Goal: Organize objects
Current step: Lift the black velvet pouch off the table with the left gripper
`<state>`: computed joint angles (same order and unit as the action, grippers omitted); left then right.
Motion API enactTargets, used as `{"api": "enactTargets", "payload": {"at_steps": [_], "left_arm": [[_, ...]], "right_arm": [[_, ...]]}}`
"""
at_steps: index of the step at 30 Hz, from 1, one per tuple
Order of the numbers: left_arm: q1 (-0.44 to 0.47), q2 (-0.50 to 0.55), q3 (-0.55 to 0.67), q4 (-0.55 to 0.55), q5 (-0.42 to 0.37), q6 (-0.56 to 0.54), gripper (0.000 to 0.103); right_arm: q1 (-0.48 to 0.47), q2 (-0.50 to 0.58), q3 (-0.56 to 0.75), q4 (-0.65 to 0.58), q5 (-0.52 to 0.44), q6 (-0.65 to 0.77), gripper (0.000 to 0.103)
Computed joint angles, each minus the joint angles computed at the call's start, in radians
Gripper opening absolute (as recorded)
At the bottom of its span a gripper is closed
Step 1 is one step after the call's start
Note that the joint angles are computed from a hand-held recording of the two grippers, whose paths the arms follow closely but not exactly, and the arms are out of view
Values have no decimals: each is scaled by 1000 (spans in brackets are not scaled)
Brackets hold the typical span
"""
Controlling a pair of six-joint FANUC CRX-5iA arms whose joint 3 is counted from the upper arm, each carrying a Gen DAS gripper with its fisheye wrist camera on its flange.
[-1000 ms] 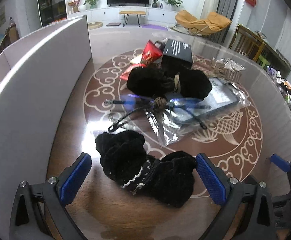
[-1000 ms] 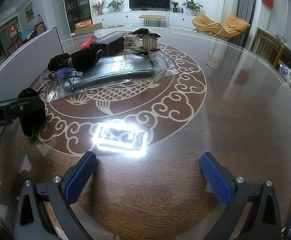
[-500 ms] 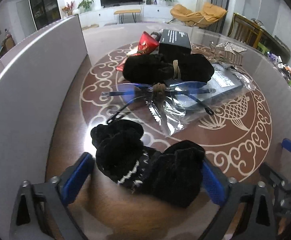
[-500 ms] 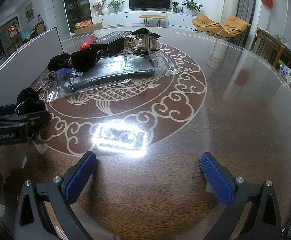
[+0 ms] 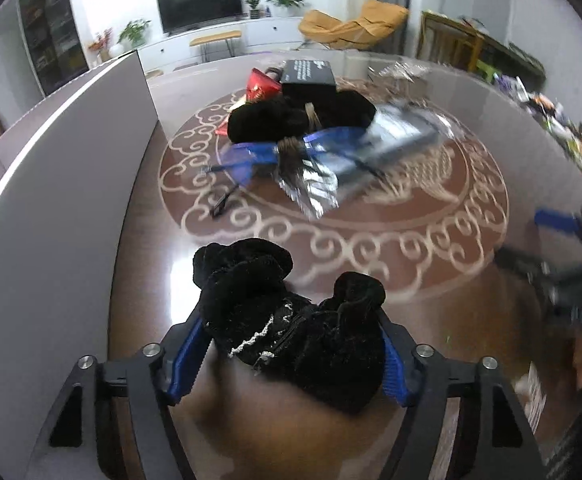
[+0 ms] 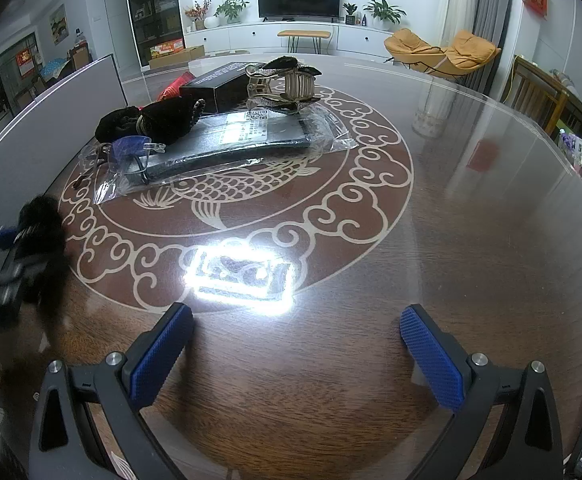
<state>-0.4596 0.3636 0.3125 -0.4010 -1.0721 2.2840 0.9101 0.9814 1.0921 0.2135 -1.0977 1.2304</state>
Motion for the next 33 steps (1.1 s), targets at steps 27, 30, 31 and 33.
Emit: {"api": "enactTargets", "payload": {"at_steps": [27, 30, 31, 33], "left_arm": [[-6, -43, -42, 22, 1, 235, 100], [4, -73, -100, 45, 30, 235, 98], [0, -77, -105, 44, 33, 230, 98], [-13, -65, -83, 23, 1, 231, 98]], "right_arm": [[0, -1, -2, 0, 1, 1, 103], [0, -1, -2, -1, 1, 1, 103], [0, -2, -3, -1, 1, 1, 103], [0, -2, -3, -1, 1, 1, 103]]}}
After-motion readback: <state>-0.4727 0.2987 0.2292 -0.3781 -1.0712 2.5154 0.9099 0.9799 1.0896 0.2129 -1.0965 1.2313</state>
